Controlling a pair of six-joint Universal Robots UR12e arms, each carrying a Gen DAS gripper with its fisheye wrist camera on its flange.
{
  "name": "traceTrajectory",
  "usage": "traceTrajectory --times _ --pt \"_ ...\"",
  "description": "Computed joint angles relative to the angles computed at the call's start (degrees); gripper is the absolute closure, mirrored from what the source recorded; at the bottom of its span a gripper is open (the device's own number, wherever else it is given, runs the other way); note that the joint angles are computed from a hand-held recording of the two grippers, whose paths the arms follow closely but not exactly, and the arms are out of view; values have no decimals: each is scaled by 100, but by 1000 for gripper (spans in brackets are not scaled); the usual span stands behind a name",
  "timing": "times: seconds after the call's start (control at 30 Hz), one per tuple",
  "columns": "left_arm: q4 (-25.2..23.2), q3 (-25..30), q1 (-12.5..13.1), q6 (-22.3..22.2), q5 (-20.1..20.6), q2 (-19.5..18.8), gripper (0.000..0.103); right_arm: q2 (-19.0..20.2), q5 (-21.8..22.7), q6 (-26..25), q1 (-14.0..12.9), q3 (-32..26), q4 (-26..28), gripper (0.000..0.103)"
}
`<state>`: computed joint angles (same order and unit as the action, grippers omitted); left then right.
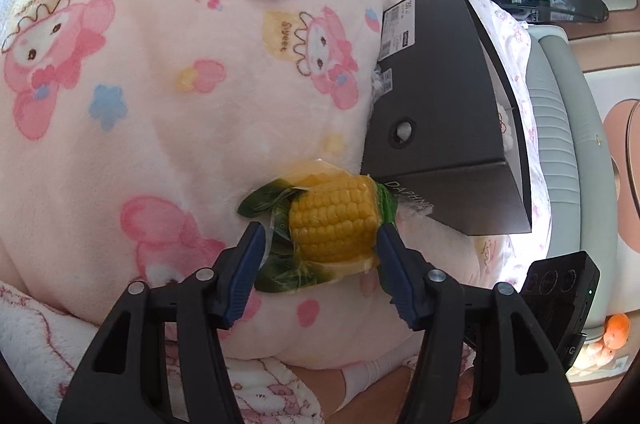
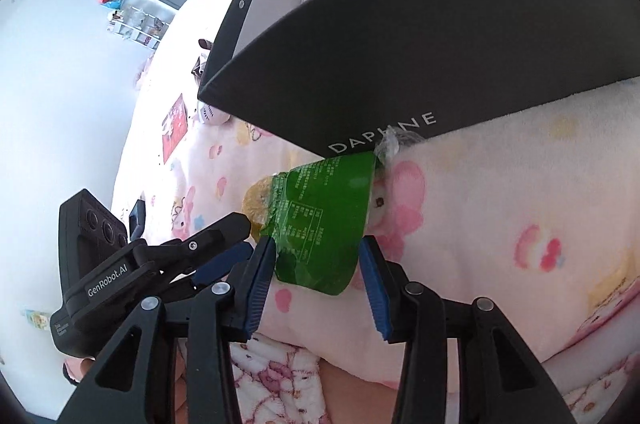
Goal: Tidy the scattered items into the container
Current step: 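Hold the corn package with both grippers beside the box wall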
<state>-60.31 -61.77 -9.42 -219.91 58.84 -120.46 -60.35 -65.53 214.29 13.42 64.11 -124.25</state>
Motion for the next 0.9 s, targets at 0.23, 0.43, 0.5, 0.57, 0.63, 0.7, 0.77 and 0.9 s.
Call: traceTrajectory --times 0.23,0.43,0.5,0.57,0.63,0.7,0.77,0.9 --pt "388 -67 132 -713 -723 -177 33 144 117 360 12 -115 -82 58" --pt "-1 179 46 -231 -516 -244 31 162 114 522 90 -12 -301 50" --pt "44 194 23 -120 -480 -234 37 107 22 553 118 47 -402 50" --pt "172 185 3 -2 -523 -221 39 34 -174 465 162 80 -447 51" --pt "324 168 -13 129 -644 -213 39 -63 -280 518 177 153 -510 51" --pt "499 140 -20 214 -838 -213 39 -169 -384 512 187 236 -571 51" --pt "574 163 -40 318 -879 -225 39 -257 -526 423 203 304 -619 51" --pt "172 317 -95 578 -635 -248 40 -315 -557 520 191 394 -530 52"
